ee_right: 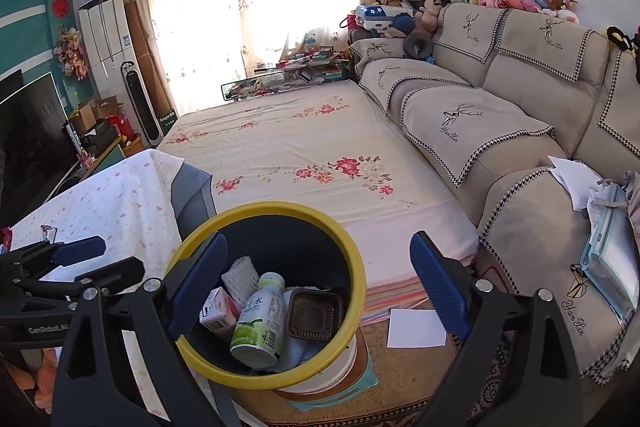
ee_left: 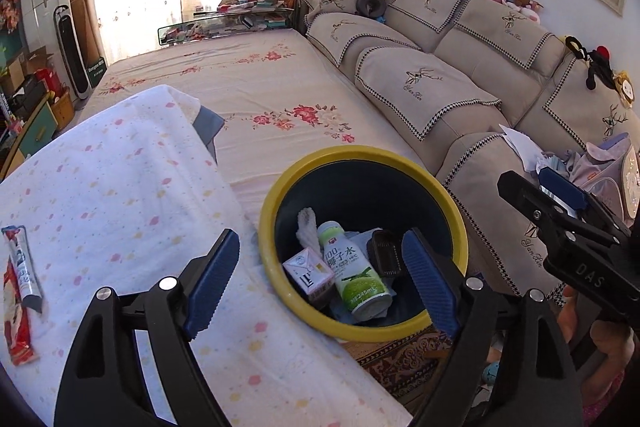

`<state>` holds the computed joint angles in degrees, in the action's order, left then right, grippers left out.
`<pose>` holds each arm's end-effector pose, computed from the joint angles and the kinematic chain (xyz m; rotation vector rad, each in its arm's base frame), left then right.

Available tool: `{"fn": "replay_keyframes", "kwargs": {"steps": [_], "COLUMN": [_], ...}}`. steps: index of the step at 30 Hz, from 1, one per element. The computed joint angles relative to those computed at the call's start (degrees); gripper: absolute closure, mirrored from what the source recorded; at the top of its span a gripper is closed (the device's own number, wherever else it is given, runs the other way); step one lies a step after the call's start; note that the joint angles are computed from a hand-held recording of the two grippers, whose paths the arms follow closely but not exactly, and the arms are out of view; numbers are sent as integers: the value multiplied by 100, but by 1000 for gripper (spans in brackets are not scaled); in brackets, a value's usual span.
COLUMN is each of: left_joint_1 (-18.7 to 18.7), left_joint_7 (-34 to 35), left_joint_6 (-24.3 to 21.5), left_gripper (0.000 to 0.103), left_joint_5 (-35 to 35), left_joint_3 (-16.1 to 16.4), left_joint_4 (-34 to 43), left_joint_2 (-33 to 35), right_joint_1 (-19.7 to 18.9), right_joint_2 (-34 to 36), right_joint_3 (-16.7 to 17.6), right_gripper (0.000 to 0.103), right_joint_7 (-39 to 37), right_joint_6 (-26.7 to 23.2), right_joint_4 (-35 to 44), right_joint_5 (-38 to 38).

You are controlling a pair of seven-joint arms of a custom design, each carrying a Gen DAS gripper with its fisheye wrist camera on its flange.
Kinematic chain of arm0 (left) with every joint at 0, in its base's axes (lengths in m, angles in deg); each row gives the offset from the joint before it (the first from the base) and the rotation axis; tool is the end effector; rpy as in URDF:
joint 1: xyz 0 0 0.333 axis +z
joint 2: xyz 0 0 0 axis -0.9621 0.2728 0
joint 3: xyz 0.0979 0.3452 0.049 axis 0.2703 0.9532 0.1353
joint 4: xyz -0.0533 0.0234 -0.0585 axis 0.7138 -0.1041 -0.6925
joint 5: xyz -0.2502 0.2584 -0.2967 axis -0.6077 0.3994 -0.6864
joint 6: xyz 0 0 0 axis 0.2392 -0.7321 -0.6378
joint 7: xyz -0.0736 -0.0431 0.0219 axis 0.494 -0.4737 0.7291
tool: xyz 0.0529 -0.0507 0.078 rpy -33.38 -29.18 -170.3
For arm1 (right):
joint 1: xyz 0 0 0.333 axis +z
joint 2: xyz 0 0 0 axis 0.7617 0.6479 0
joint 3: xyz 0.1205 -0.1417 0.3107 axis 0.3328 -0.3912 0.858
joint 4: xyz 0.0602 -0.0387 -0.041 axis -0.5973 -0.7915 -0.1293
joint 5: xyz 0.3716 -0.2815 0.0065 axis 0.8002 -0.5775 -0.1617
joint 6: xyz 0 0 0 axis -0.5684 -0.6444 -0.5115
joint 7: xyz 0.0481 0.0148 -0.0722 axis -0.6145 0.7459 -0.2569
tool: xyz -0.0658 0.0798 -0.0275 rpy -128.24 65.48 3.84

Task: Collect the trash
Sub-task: 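Carry the coconut water bottle over the yellow bin and open the left gripper, then grasp the white tube with the right gripper and lift it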

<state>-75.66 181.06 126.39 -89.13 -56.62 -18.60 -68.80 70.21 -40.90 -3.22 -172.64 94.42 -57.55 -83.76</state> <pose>0.7143 -0.1731 0.4838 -0.8730 2.7115 -1.0816 0.5042 0.2753 0.4910 -0.9341 2.2732 -1.0678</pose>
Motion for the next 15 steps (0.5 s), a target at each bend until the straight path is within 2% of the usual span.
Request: {"fn": "replay_keyframes", "kwargs": {"steps": [9, 15], "left_joint_1": [347, 699], "left_joint_7": [473, 571], "left_joint_6": [109, 45], "left_gripper": [14, 13], "left_joint_5": [-423, -663], "left_joint_3": [188, 379], "left_joint_4": [-113, 122], "left_joint_2": [-209, -92], "right_joint_1": [145, 303], "right_joint_2": [484, 986], "right_joint_3": [-30, -149], "right_gripper": [15, 15], "right_joint_7": [-318, -696], "right_joint_6": [-26, 171], "right_joint_4": [579, 1178], "right_joint_5": [-21, -52]}}
